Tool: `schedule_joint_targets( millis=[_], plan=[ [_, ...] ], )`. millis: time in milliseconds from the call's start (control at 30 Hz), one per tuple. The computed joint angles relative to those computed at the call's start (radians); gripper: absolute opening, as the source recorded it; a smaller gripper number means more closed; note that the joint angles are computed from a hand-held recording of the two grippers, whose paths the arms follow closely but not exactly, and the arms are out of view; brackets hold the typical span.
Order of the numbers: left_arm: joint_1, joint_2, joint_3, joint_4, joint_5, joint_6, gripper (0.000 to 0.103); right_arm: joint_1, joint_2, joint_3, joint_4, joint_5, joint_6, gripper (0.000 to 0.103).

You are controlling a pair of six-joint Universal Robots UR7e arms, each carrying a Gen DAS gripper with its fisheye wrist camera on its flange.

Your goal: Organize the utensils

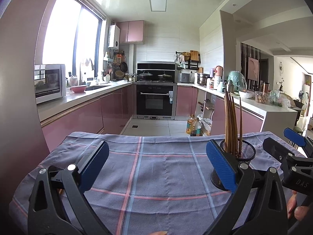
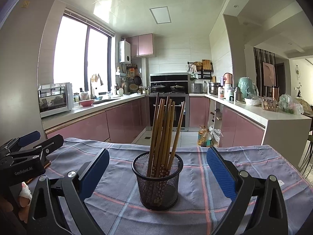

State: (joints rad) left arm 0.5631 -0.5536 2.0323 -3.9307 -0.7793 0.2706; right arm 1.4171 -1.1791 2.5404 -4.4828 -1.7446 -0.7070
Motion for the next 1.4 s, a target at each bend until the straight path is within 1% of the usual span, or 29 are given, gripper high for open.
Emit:
schedule_joint_targets(
  millis=[433,633,967,1400],
  plan=[
    [-0.01,0.013,-0.003,-0.03,0.005,0.028,0.098,0.002,0.002,-0.001,-0.006,-0.006,0.003,0.096],
    [-0.012,0.017,-0.004,-0.031,0.008,0.023,0.098,0.001,-0.002,-0.004,0.01,-0.004,0.01,0.096],
    [-0.02,0.031,-0.003,-0.069,0.019,0.038,0.098,-0.006,-0.005,-0.003,0.013,0.002,0.017,0.096],
    [-0.02,0.03,0.0,-0.072,0.02,0.035,0.098,-0.007,-0.003,-0.003,0.009,0.002,0.016,0.096]
  ],
)
